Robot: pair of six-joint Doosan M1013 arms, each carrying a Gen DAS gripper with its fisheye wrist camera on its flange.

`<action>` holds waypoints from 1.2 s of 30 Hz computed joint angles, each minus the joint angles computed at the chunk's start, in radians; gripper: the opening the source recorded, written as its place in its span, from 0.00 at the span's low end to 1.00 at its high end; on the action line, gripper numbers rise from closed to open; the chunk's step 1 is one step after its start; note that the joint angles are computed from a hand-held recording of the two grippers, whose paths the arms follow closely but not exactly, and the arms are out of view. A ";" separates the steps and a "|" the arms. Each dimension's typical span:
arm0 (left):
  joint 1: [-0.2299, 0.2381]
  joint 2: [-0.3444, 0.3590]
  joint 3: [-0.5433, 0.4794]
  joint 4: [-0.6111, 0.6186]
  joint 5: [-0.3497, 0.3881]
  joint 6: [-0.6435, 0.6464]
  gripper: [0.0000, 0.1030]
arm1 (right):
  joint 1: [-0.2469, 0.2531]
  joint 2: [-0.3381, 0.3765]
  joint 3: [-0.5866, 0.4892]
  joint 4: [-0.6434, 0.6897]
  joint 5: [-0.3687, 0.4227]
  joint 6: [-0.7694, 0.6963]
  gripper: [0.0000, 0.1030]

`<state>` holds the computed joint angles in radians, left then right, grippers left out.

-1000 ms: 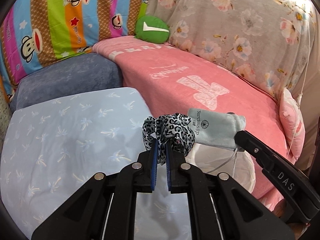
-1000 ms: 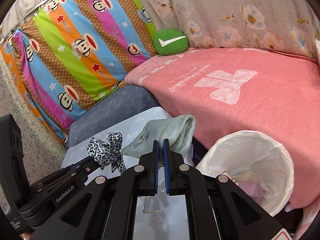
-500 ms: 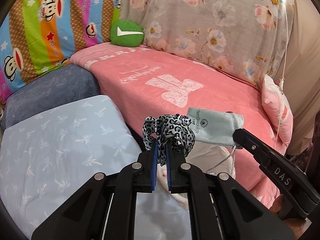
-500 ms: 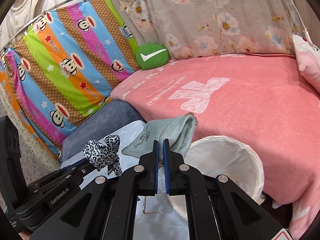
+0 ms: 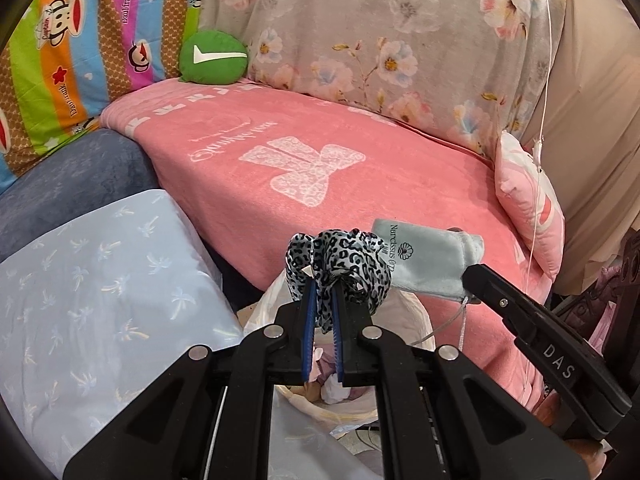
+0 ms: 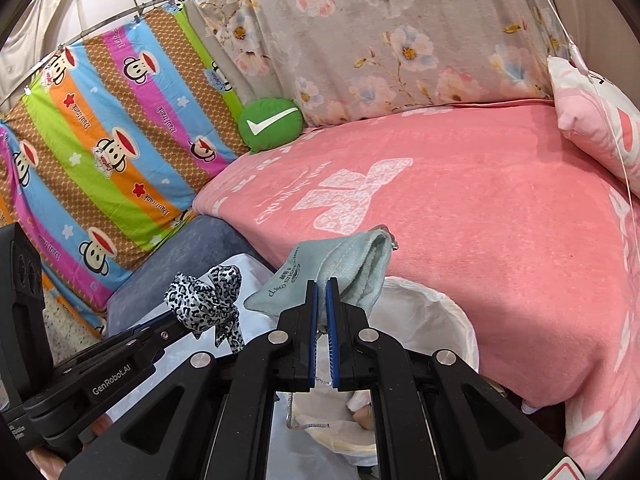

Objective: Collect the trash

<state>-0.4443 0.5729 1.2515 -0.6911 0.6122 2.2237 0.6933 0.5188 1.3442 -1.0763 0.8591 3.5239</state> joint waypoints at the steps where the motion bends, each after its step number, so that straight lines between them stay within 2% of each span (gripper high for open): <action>1: -0.002 0.003 -0.004 0.004 0.006 -0.002 0.08 | -0.001 -0.001 0.003 0.000 0.000 0.002 0.05; 4: -0.008 0.011 -0.016 0.027 0.016 -0.023 0.12 | -0.004 -0.004 0.010 0.002 0.000 0.004 0.05; 8: -0.013 0.015 -0.019 0.049 0.004 -0.050 0.29 | -0.009 -0.006 0.015 0.006 -0.003 0.003 0.05; 20: -0.011 0.013 -0.010 0.084 -0.055 -0.103 0.61 | -0.021 0.009 0.003 0.034 -0.025 -0.032 0.05; 24: -0.009 0.011 -0.003 0.105 -0.074 -0.125 0.65 | -0.025 0.021 -0.010 0.052 -0.039 -0.052 0.09; 32: -0.006 0.008 0.009 0.150 -0.099 -0.170 0.71 | -0.025 0.027 -0.018 0.081 -0.061 -0.084 0.10; 36: -0.007 -0.003 0.030 0.171 -0.127 -0.184 0.74 | -0.018 0.032 -0.033 0.108 -0.043 -0.140 0.16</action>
